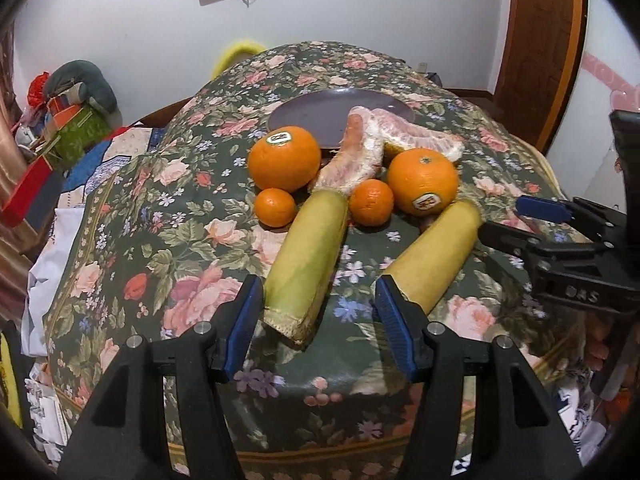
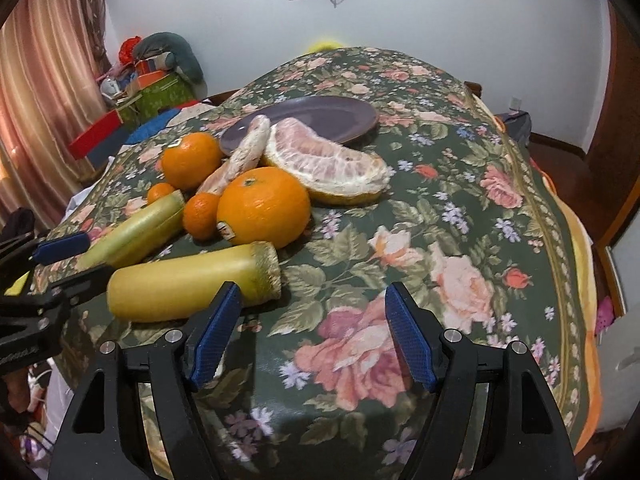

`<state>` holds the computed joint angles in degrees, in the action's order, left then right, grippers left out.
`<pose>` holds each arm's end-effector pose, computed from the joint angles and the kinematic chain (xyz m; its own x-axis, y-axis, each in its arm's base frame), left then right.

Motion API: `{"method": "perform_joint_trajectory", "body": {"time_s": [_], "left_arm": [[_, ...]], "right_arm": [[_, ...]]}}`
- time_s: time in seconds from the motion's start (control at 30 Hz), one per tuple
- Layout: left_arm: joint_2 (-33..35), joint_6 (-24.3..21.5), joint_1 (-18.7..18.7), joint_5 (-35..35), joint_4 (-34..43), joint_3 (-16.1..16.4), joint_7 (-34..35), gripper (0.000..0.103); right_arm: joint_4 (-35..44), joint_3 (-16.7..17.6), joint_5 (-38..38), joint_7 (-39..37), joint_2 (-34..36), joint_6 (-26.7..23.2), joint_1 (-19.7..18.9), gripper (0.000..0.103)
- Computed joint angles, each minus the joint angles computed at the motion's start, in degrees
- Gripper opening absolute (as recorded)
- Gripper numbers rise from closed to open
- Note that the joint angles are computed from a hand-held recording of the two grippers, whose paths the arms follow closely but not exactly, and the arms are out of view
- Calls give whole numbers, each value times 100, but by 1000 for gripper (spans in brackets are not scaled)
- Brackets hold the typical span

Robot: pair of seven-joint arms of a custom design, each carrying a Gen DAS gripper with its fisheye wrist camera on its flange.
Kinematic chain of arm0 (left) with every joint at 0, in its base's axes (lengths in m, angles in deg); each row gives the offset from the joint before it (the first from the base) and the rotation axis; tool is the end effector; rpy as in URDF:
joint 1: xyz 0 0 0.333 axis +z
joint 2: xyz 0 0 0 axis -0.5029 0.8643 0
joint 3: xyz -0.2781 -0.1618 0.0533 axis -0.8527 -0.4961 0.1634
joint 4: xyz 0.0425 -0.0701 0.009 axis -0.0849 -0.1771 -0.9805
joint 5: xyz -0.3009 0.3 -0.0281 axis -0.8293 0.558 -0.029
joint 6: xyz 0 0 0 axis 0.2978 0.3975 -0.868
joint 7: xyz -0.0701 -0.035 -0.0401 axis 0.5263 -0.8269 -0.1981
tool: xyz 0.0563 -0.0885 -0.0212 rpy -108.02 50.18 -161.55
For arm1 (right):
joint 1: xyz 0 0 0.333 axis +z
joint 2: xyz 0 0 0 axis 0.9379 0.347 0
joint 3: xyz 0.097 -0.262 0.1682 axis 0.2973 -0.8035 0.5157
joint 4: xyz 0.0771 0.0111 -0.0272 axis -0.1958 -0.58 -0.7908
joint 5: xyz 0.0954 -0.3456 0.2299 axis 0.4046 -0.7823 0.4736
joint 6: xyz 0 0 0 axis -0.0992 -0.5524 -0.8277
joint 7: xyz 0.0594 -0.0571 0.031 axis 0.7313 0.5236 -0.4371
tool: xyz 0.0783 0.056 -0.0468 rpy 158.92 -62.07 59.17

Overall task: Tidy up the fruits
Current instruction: 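Lower the right tool onto a yellow cylinder while the left tool grasps the other cylinder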

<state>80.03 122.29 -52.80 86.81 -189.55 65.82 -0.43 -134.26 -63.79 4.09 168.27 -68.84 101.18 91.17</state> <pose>0.4412 -0.3960 0.4282 -0.1382 -0.9892 -0.0499 -0.7660 0.1386 -0.6277 0.4857 0.2135 0.4328 0.3039 -0.9439 -0.1290 -0.7451 -0.1511 -0.6496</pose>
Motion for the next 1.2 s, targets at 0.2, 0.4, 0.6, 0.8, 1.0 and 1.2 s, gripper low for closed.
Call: {"method": "perform_joint_trajectory", "body": {"time_s": [0.2,0.4,0.6,0.8,1.0,1.2], "left_arm": [[68,513,-34,-277,14,-11,276,61],[-29,549,-76,-45,-52,19,-11,67],[-647,478,183,324,-547,-59,-493,79],[-880,589,509,223,-844,-151,-518,79],[-751,869,702,64,-915,-132,-429,79],[-506,1195,722,-287,-841,-72,-134,76]], "right_arm": [[-1,6,-172,279,-161,-228,-78,72],[38,-32,151,61,-306,-315,118,75],[324,223,-99,496,-44,-452,55,83],[687,542,-1077,1757,376,-676,-152,89],[940,565,-2035,2764,636,-1075,-127,101],[685,404,-1771,2281,488,-795,-8,87]]}}
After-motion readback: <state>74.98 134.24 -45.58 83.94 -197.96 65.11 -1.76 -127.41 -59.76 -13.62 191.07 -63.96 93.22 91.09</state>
